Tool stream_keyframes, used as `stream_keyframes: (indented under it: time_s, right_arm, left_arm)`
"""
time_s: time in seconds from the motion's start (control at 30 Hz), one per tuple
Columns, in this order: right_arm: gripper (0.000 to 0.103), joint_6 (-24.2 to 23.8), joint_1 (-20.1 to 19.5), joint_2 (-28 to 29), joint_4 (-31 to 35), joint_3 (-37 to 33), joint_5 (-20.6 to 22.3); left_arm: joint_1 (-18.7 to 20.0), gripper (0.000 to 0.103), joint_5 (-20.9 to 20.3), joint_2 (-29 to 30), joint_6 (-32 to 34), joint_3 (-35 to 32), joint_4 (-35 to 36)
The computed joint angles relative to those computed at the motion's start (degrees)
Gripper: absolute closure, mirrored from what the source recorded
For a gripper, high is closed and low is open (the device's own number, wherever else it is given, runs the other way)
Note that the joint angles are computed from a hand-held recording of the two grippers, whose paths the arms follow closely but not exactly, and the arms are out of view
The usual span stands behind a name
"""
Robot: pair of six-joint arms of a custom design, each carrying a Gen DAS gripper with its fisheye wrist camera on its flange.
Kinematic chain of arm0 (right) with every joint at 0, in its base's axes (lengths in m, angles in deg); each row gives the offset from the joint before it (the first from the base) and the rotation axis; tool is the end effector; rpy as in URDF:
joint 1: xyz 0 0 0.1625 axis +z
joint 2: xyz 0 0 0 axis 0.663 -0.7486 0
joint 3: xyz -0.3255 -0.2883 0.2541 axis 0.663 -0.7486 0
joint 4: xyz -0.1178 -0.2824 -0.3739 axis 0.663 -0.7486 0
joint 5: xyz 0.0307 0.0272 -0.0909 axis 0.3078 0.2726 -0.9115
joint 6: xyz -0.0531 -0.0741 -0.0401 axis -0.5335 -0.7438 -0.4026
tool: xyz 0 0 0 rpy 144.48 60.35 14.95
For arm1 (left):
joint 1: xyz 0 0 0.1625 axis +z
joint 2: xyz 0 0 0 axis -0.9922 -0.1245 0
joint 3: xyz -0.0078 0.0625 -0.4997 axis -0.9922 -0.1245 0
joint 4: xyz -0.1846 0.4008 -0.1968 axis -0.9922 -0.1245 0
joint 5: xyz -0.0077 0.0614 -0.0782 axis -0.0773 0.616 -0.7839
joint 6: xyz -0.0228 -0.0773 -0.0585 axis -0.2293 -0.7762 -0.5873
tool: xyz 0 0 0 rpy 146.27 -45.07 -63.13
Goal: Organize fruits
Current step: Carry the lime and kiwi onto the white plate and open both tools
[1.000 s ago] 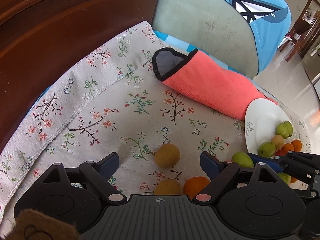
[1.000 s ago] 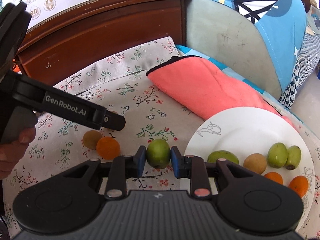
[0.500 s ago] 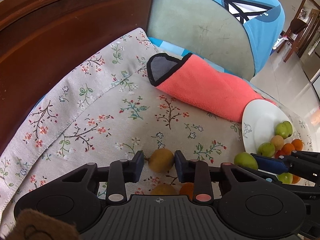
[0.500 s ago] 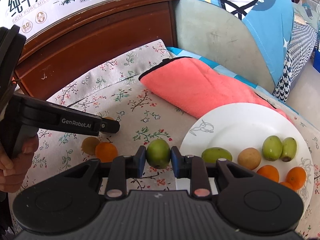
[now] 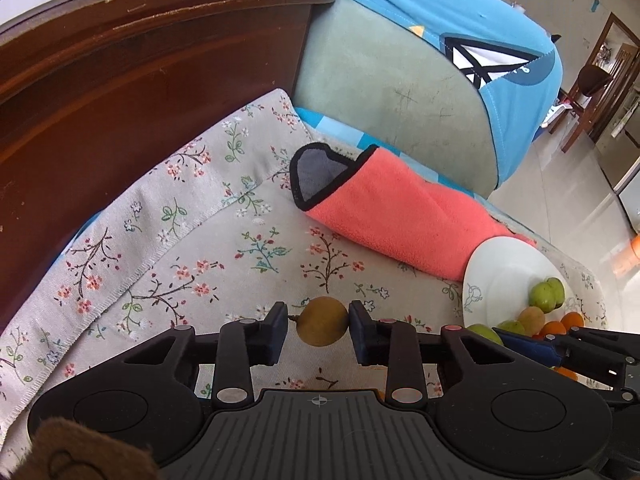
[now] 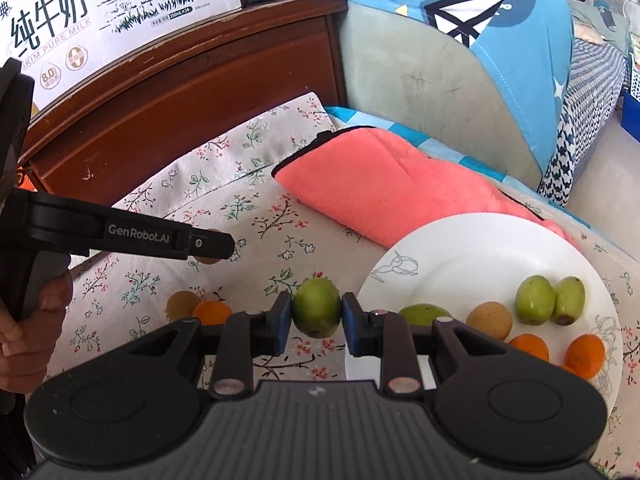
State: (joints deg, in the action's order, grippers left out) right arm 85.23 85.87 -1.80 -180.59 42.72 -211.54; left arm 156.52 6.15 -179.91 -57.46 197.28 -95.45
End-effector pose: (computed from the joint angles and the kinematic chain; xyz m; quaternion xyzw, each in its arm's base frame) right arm 0.3620 -0.3665 -0.0555 0.1495 -0.8981 0.3279 0.2521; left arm 0.0530 -0.4428 0.3125 0.2326 0.9227 -0.2204 0.2144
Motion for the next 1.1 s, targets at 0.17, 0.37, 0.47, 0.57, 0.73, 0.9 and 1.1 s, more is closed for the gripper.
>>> stream_keyframes:
  time_s: [0.17, 0.37, 0.47, 0.57, 0.73, 0.9, 1.1]
  right_arm:
    - [0.077, -0.58, 0.25, -0.96, -2.21, 0.88, -0.45]
    - [0.077, -0.16, 0.37, -2.41, -4.42, 2.70, -2.13]
    - [0.077, 0.40, 0.57, -3.22, -5.81, 3.67, -4.00]
    - [0.077, 0.79, 0.86, -3.97, -8.38, 4.66, -5.84]
    - [0.077, 1.55, 1.16, -4.74, -13.78, 5.76, -8.78]
    - [0.077, 5.78, 0.43, -5.22, -15.72, 6.71, -9.89]
    - [0.077, 10.36, -0.87, -5.29, -15.64, 7.51, -9.74]
  left_arm:
    - [-1.71, 0.073, -0.53, -0.49, 2.09, 1.19, -2.40]
    - [-3.12, 0.072, -2.92, -1.12, 2.82, 2.20, -2.91]
    - [-3.81, 0.072, -3.88, -1.20, 2.99, 2.79, -3.51]
    - [-4.44, 0.072, -5.55, -1.27, 2.67, 3.31, -3.82]
    - [-5.92, 0.072, -7.68, -1.02, 2.87, 4.75, -4.29]
    - [-7.38, 0.072, -9.31, -1.05, 3.98, 6.59, -4.08]
    - [-8.57, 0.072, -10.23, -0.77, 5.21, 8.39, -3.44]
